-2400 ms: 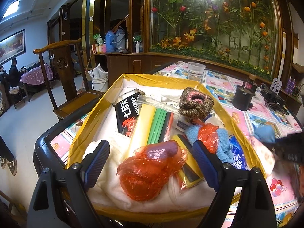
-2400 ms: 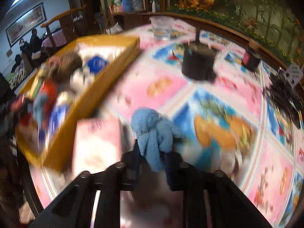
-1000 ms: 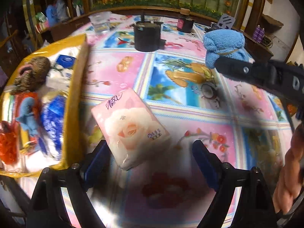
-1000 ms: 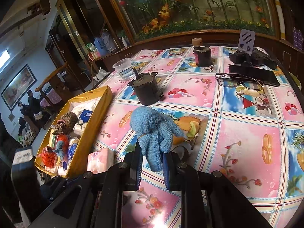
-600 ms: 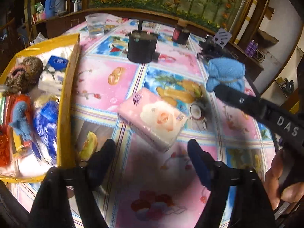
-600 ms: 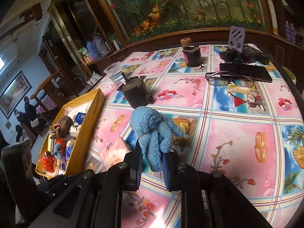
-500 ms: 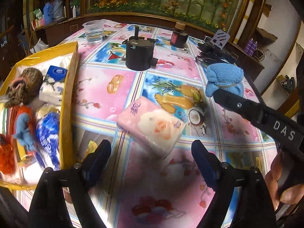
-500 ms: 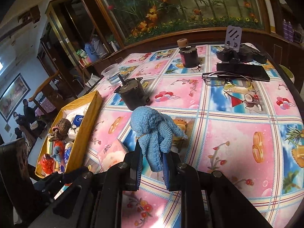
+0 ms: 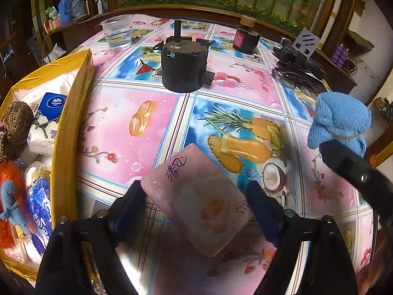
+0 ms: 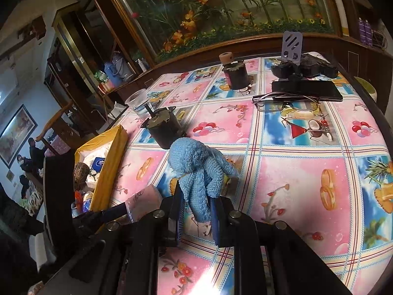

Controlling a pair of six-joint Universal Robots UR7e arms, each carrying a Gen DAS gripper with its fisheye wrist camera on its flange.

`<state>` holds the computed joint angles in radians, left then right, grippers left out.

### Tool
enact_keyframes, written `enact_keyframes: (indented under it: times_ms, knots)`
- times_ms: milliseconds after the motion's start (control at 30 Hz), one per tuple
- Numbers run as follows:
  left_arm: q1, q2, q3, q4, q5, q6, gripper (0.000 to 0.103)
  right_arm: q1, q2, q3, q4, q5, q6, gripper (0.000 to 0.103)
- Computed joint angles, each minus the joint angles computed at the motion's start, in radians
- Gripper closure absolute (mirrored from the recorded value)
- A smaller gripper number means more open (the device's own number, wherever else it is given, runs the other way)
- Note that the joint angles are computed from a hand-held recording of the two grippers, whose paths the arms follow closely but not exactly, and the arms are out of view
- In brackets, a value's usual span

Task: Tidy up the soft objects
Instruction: 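Grasp the pink tissue pack with the left tool while the right tool holds the octopus, then carry the pink tissue pack and blue octopus over the tray with both tools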

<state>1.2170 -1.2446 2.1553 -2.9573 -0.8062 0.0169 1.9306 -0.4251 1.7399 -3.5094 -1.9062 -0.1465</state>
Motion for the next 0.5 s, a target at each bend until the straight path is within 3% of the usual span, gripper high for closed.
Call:
enact_keyframes:
  times_ms: [167,333,500]
  knots:
    - [0.015,-0.047,0.041,-0.042,-0.066,0.042,0.032,0.001,0.0,0.003,-0.011,0.004,-0.001,0.084]
    - [0.02,-0.092,0.083,-0.077,-0.125,0.064,0.032,0.0,0.006,-0.003,-0.011,-0.005,0.002,0.084]
    - [-0.003,-0.118,0.122,-0.13,-0.118,0.093,0.032,-0.001,0.009,-0.005,-0.012,-0.006,0.0,0.084]
